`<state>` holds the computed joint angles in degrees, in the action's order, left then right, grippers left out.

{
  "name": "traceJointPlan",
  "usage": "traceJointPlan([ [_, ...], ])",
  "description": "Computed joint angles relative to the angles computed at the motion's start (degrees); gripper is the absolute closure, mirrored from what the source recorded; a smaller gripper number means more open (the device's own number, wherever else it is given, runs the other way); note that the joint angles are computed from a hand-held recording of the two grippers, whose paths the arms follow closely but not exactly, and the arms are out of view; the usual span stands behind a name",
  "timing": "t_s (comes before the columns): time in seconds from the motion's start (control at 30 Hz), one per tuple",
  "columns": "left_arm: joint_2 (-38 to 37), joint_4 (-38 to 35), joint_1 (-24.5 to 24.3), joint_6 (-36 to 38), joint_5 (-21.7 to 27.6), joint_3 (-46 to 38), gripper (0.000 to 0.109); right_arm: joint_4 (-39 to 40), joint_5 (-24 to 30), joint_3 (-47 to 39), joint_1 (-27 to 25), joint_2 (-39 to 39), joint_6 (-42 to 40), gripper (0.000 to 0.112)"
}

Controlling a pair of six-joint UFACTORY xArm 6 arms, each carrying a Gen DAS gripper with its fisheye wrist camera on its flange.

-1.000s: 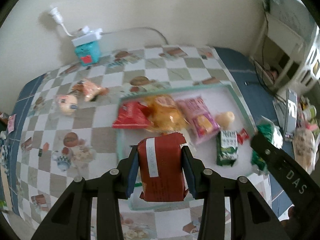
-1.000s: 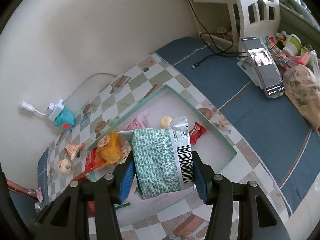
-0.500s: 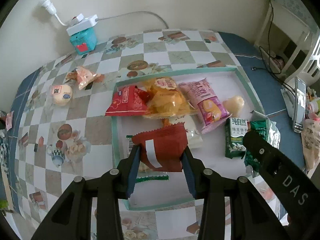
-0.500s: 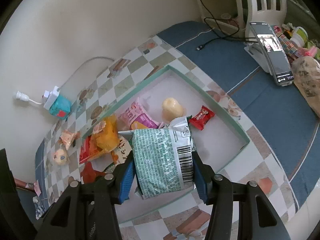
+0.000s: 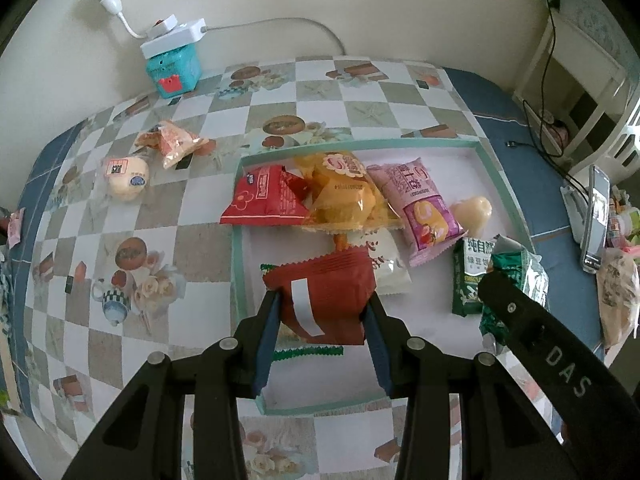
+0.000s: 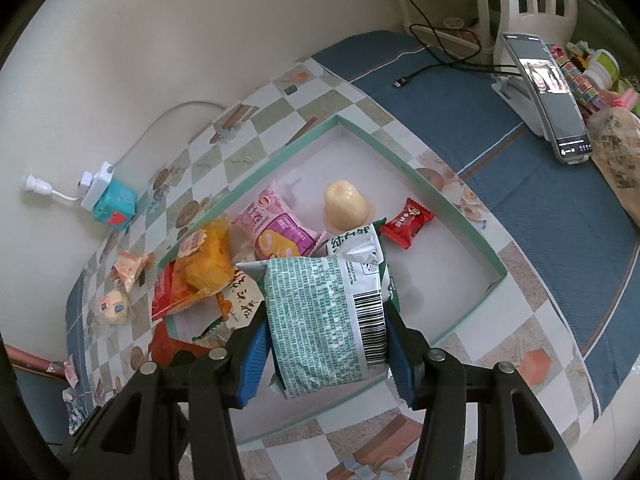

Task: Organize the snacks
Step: 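Carry the red box with the left gripper while the right gripper carries the green-white pack over the tray, then release the red box with the left gripper while the right gripper releases the green-white pack into the tray, then move both grippers back toward the round bun bag and orange bread bag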

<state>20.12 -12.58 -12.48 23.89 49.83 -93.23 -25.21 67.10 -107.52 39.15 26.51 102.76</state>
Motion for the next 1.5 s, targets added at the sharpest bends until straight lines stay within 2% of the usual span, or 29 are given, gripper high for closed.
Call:
traceJointPlan([
  [0.27, -1.8, -0.8, -0.5, 3.5, 3.1, 2.4, 0.065, 2.0, -0.5, -0.3, -0.4, 0.6, -0.9, 0.056],
  [0.43, -1.7, -0.5, -1.4, 4.1, 3.0, 3.1, 0.065, 3.2, -0.6, -0.8, -0.5, 1.3, -1.5, 0.055],
  [0.5, -1.5, 0.3, -1.5, 3.3, 2.4, 3.1, 0.062, 3.8, -0.3, -1.2, -0.6, 1.7, -2.1, 0.055],
  [0.57, -1.3, 1.2, -1.4, 2.0, 2.0, 2.9, 0.052, 4.4, -0.5, -1.2, -0.7, 1.8, -2.3, 0.055],
  [0.6, -0.9, 1.7, -1.3, 1.5, 2.2, 2.4, 0.045, 4.7, -0.5, -1.2, -0.8, 1.8, -2.3, 0.051],
  [0.63, -0.6, 1.9, -1.2, 1.2, 2.3, 2.0, 0.033, 4.7, -0.8, -0.7, -0.8, 1.6, -1.7, 0.047],
  [0.67, -0.5, 2.3, -1.1, 0.8, 2.1, 1.9, 0.029, 4.5, -0.5, -0.5, -0.8, 1.4, -1.3, 0.038],
  [0.8, 0.2, 3.3, -0.7, -1.0, 2.0, 0.9, 0.029, 4.4, 0.5, 0.2, -0.8, 0.7, -0.1, 0.034],
  [0.87, 0.6, 4.0, -0.5, -2.1, 1.8, 0.6, 0.021, 4.6, 0.3, 1.0, -0.9, 0.3, 0.5, 0.027],
  [1.0, 1.2, 5.6, 0.0, -4.8, 0.6, -0.1, 0.019, 4.2, 0.3, 1.9, -0.9, -0.3, 1.2, 0.024],
  [1.03, 1.5, 6.4, 0.2, -6.0, 0.1, -0.3, 0.015, 4.1, 0.1, 2.2, -0.9, -0.5, 1.4, 0.021],
  [1.07, 1.7, 6.9, 0.3, -7.0, -0.3, -0.6, 0.01, 3.8, 0.1, 2.5, -0.9, -0.7, 1.7, 0.013],
  [1.1, 2.0, 7.3, 0.7, -8.3, -0.9, -0.9, 0.01, 3.3, 0.4, 2.4, -0.8, -0.7, 2.0, 0.009],
  [1.3, 4.1, 9.6, 2.9, -15.9, -1.9, -4.2, 0.01, 2.8, 0.0, 2.5, -0.8, -0.7, 1.6, 0.009],
  [1.5, 7.0, 10.5, 5.6, -22.0, -1.0, -9.1, 0.01, 2.3, 1.4, -1.6, -0.4, 1.9, -0.6, 0.009],
])
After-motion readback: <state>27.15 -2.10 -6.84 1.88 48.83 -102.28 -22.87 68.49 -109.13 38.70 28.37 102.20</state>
